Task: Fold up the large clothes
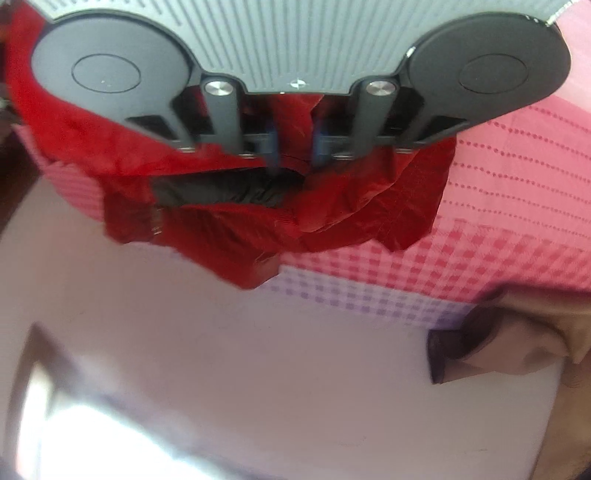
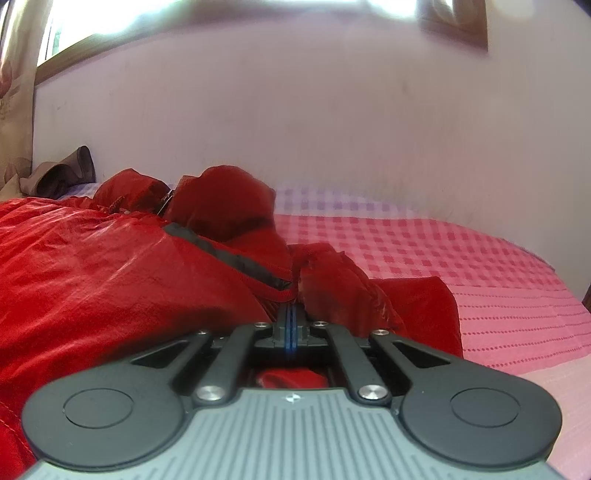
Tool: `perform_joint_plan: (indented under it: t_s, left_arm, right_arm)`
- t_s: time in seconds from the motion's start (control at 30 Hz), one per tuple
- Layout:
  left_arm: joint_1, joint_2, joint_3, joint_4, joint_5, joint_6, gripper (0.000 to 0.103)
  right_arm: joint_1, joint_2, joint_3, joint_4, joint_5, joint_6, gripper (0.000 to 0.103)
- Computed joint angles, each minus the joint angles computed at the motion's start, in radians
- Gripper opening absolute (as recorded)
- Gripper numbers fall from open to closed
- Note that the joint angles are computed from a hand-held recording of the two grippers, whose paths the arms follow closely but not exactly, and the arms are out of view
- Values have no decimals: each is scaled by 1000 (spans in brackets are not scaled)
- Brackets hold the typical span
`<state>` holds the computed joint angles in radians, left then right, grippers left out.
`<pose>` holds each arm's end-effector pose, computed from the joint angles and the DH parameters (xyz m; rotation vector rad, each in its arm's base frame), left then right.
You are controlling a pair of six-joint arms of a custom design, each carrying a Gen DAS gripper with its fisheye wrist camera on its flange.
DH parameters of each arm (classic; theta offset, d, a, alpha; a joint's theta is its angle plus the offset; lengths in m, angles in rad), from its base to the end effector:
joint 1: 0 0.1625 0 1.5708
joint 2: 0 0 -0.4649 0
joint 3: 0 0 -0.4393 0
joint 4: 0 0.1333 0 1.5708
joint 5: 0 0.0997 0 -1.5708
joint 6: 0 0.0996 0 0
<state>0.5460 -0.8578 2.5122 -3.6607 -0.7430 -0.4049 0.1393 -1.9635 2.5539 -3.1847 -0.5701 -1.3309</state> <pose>-0.2228 -0.3772 0.0574 0.5405 2.4985 -1.1577 -0.2519 -0.2546 0.4046 0.5098 -2.0163 1.2780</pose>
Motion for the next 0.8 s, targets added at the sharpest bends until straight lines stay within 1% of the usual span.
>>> perform_joint_plan:
  t_s: [0.07, 0.1, 0.13, 0.17, 0.2, 0.23, 0.27, 0.33, 0.4, 0.43, 0.47, 0.5, 0.6, 0.63, 0.67, 0.73, 0.77, 0.8]
  left_arm:
    - [4, -54, 23, 0, -44, 39, 68]
    - [1, -75, 35, -4, -52, 52, 76]
    - [-11, -94, 51, -11, -37, 64, 96]
    - [-35, -99, 64, -14, 17, 61, 102]
    - [-52, -98, 79, -53, 74, 85, 103]
    - [-53, -113, 93, -70, 88, 112, 103]
    - [-38, -140, 101, -61, 73, 128, 103]
    - [20, -203, 109, 0, 7, 125, 101]
    - [72, -238, 105, 69, -45, 107, 97]
    - [117, -261, 101, 96, -120, 107, 93]
    - [157, -275, 97, 108, -197, 112, 84]
    - [195, -281, 91, 114, -271, 133, 81]
    - [253, -270, 75, 114, -384, 190, 79]
    - [282, -268, 66, 121, -437, 202, 76]
    - [312, -267, 57, 128, -494, 207, 72]
    - [380, -263, 39, 146, -613, 201, 68]
    - [404, -258, 39, 135, -658, 205, 63]
    - [424, -253, 36, 128, -692, 213, 60]
  right_arm:
    - [-3, -2, 2, -2, 5, 0, 0]
    - [-5, -1, 4, -6, 8, 0, 0]
    - [-6, -1, 4, -11, 10, 1, 0]
    - [-7, 0, 6, -15, 12, 3, 0]
    - [-8, -2, 7, -16, 14, 3, 0]
    - [-10, -2, 7, -16, 15, 3, 0]
    - [-11, -1, 8, -19, 17, 4, 0]
    - [-14, 1, 13, -37, 21, 7, 0]
    - [-13, 9, 17, -64, 21, 12, 0]
    - [-13, 11, 18, -76, 22, 14, 0]
    - [-15, 13, 20, -87, 23, 17, 0]
    - [-17, 14, 23, -96, 26, 18, 0]
    - [-18, 15, 23, -100, 27, 19, 0]
    - [-17, 15, 22, -99, 27, 19, 0]
    - [-18, 15, 23, -100, 28, 19, 0]
    - [-17, 17, 23, -104, 28, 19, 0]
    - [-17, 17, 23, -105, 28, 19, 0]
    - [-22, 14, 25, -105, 32, 17, 0]
